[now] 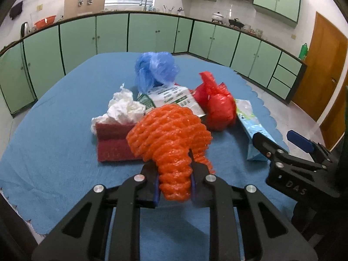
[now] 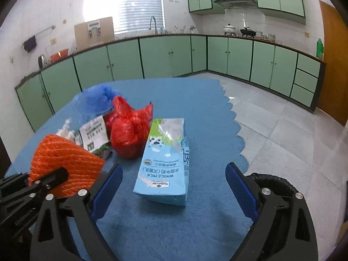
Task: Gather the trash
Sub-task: 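Grasp the second orange foam net with the left tool while the right tool grasps the WHOLE MILK carton, then lift the orange net and milk carton off the table with both tools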
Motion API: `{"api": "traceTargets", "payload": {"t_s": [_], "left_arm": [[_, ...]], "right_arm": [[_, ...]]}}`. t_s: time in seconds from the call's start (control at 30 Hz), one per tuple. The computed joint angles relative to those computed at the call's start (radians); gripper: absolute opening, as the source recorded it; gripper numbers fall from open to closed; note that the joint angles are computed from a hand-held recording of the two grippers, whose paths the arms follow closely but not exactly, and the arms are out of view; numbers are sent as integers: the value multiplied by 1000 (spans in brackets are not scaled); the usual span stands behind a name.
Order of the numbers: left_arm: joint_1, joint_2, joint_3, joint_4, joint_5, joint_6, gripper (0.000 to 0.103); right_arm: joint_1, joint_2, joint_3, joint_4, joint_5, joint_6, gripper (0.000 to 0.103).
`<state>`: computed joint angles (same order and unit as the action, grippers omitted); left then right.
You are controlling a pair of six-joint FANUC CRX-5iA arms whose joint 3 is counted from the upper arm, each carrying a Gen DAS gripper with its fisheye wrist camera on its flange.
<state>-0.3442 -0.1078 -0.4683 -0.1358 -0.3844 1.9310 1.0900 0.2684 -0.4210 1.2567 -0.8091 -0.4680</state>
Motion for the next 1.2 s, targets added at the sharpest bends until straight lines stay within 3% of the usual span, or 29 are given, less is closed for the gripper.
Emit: {"api": "traceTargets", "payload": {"t_s": [0.43,0.6,0.9,1.2], "left_arm": [[20,12,-18,48,23,-46,19],[12,26,1,20,11,-18,19],[-11,28,25,-44,-7,52,19],[-29,5,19,-43,7,46,19]], "right_arm": [[1,39,60,-108,-9,107,75],[-8,32,49,-110,37,125,50],[8,6,16,-60,20,76,47],[28,-44,-8,-69,1,71,47]]}}
